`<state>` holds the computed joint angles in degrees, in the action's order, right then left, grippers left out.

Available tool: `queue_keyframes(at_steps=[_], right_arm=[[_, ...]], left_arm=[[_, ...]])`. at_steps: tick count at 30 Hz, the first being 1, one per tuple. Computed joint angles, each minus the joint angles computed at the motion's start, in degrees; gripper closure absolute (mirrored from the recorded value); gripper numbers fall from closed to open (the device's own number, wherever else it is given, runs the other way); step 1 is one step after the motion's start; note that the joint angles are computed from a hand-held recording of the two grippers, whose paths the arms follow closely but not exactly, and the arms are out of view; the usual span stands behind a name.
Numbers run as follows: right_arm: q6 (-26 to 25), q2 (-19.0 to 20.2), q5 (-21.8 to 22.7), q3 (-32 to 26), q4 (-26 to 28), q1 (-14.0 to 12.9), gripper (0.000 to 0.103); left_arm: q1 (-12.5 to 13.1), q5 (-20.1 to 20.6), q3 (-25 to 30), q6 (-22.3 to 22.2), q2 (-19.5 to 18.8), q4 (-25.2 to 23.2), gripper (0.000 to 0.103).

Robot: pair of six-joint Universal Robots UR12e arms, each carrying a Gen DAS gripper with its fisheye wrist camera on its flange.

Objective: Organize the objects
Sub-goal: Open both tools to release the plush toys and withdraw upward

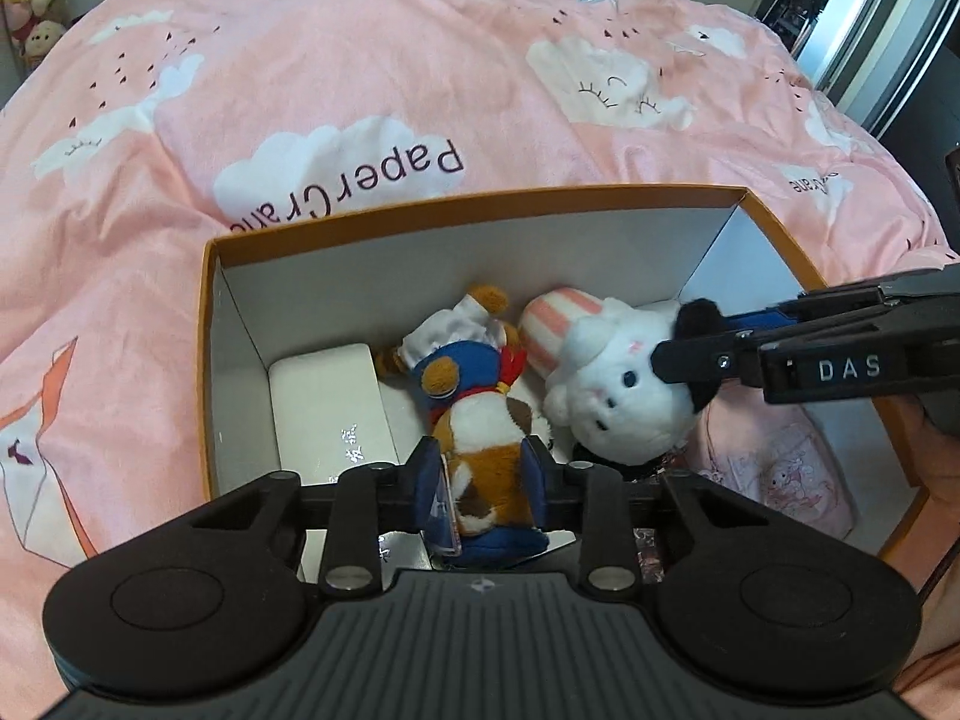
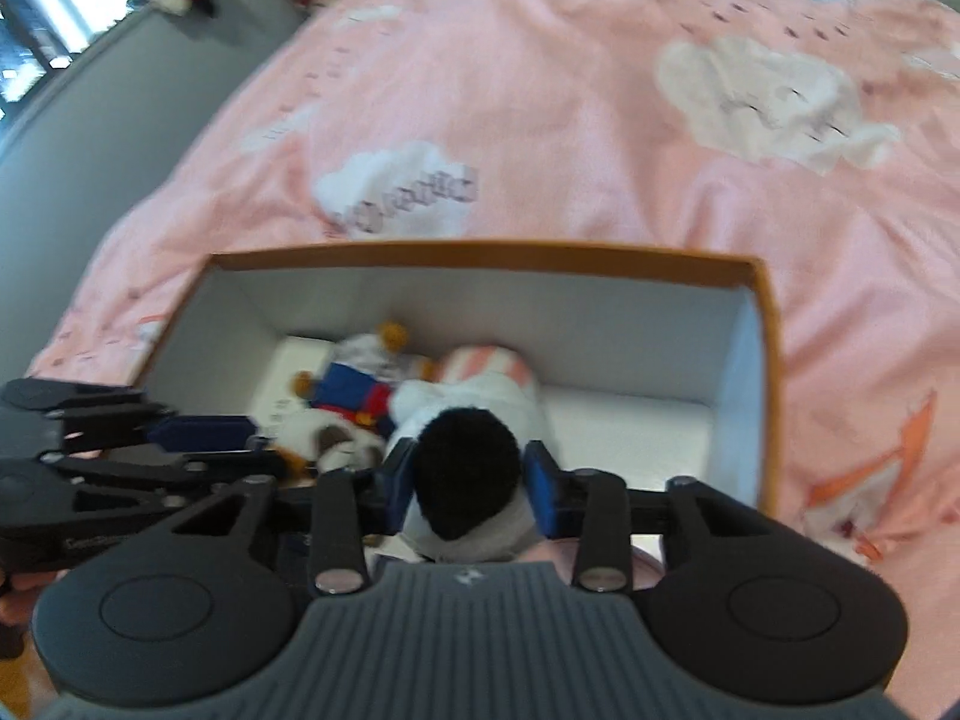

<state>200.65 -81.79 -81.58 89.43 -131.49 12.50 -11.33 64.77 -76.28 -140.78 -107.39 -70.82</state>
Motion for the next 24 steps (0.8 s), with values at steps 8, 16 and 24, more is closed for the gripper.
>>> queue_keyframes(at_steps=[8,16,24], right_arm=[[2.79,0.19,9.83,1.25,-0.07,-2.31,0.062],[3.80,0.66,11.37,1.17,0.20,-2.40,0.061],[-1.80,-1.42,2.09,1.95,-2.31,0.21,0.057]], left_arm=[[0.07,0.14,0.11,-1.59,-0.48,0.60,0.074],[-0.10,0.70,-0.28,-1.45,-0.56,2.08,0.076],[1.29,-3.79,-3.40,-1.05,2.36,5.39,0.075]])
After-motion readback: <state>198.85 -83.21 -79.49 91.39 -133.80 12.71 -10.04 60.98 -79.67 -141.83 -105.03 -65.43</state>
